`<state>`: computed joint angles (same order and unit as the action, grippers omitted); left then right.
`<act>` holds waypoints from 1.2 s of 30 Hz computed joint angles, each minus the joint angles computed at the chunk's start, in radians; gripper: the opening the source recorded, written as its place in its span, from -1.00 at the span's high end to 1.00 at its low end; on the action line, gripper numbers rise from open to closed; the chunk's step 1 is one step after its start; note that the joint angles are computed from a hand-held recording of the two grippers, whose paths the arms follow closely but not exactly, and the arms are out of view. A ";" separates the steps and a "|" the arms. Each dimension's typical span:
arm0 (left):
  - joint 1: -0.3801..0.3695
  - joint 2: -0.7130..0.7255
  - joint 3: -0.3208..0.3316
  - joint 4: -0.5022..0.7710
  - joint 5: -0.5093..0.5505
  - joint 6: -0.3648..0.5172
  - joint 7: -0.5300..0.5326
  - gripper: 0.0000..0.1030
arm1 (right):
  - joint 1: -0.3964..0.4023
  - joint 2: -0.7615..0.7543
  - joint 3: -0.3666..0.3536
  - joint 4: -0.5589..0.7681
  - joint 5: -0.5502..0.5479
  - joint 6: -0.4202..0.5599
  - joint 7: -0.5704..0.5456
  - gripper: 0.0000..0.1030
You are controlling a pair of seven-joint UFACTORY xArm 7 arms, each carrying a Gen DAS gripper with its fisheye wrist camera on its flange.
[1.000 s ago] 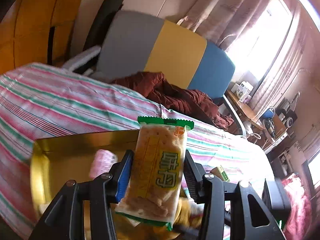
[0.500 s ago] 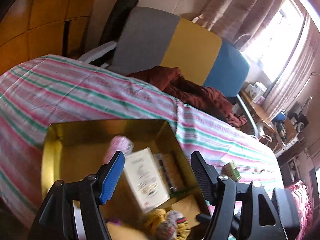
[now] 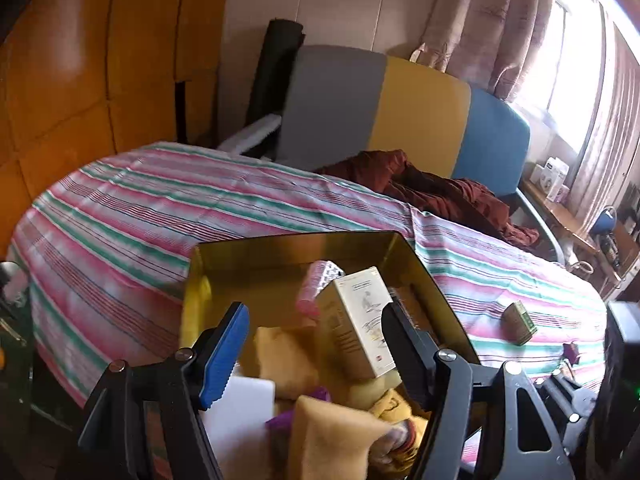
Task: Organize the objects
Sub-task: 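Move both open grippers back toward the purple packet and rice bar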
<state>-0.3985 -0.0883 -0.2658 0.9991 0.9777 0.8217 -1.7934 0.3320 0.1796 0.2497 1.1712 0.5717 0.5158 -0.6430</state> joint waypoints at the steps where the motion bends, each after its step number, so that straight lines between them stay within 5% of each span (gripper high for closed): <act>1: -0.004 -0.004 -0.005 -0.002 0.001 0.015 -0.002 -0.35 | 0.004 -0.010 0.001 -0.016 -0.002 -0.031 0.000 -0.99; 12: -0.040 -0.019 -0.041 -0.002 0.003 0.095 0.005 -0.35 | 0.040 -0.072 -0.008 -0.120 -0.085 -0.282 0.086 -0.99; 36: -0.139 0.101 -0.021 0.120 0.009 0.089 0.122 -0.35 | -0.040 -0.108 -0.071 -0.177 -0.185 -0.330 0.243 -0.99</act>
